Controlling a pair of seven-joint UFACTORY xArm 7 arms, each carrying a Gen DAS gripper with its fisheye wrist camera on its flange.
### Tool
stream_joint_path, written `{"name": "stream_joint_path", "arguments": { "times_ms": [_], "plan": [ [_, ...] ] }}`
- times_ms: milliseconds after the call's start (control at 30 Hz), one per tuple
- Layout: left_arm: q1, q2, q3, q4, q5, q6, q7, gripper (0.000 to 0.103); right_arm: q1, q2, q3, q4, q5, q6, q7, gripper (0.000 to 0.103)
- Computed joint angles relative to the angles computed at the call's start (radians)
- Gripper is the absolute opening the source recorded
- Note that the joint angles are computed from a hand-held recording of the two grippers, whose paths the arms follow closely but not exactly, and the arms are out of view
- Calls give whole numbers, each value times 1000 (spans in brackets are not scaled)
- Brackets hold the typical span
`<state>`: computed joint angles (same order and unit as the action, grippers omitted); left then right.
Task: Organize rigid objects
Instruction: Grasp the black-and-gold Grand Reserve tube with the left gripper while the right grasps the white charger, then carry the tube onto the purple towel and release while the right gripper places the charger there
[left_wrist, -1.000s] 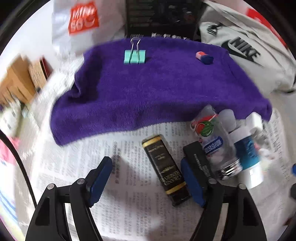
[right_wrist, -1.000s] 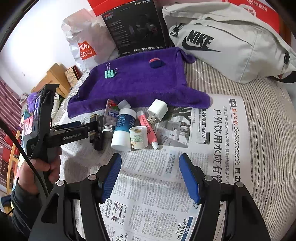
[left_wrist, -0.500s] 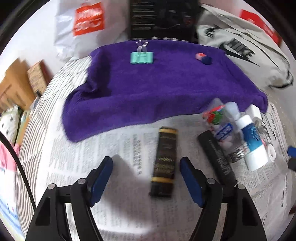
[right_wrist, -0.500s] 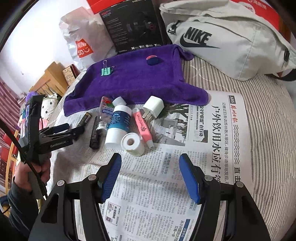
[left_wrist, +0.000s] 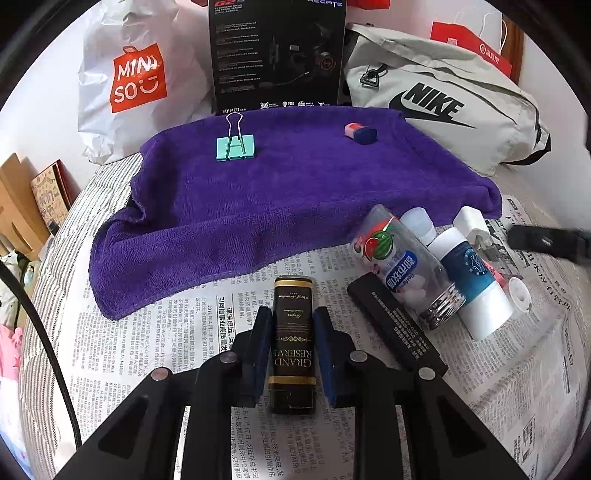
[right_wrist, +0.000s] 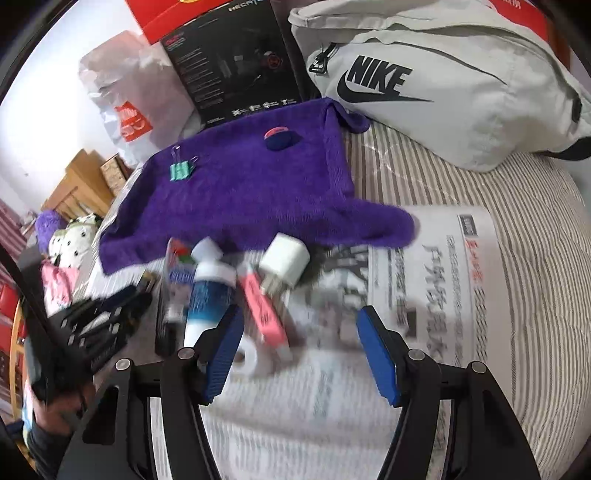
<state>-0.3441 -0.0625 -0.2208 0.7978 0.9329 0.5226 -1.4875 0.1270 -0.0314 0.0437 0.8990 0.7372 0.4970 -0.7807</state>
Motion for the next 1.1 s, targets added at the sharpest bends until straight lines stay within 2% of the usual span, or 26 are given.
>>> {"name": "stream_joint_path", "arguments": {
  "times_ms": [67, 167, 400, 600, 933, 967, 1033, 1100],
  "plan": [
    [1, 0, 0, -3, 18, -7, -5, 23, 9, 34, 15, 26, -42, -31, 60, 62],
    [5, -3, 3, -12, 42, -28, -8, 23, 15, 81, 32, 65, -91, -56, 119, 53],
    [15, -11, 2, -25, 57, -56, -28, 23, 11, 151, 64, 117, -154, -79, 238, 47],
    [29, -20, 3, -39, 64, -94, -37, 23, 20, 151, 57, 94, -353, -112, 342, 41],
    [42, -27, -1, -48, 68, -117, -59, 23, -6, 154, 66, 94, -372, -118, 326, 41],
    [43, -27, -1, -49, 66, -119, -58, 23, -3, 157, 68, 93, -380, -130, 325, 40],
    [44, -27, -1, -48, 58, -119, -50, 23, 8, 159, 64, 84, -428, -158, 352, 29],
    [45, -26, -2, -46, 52, -117, -44, 23, 5, 156, 70, 78, -429, -168, 340, 26]
  ]
}}
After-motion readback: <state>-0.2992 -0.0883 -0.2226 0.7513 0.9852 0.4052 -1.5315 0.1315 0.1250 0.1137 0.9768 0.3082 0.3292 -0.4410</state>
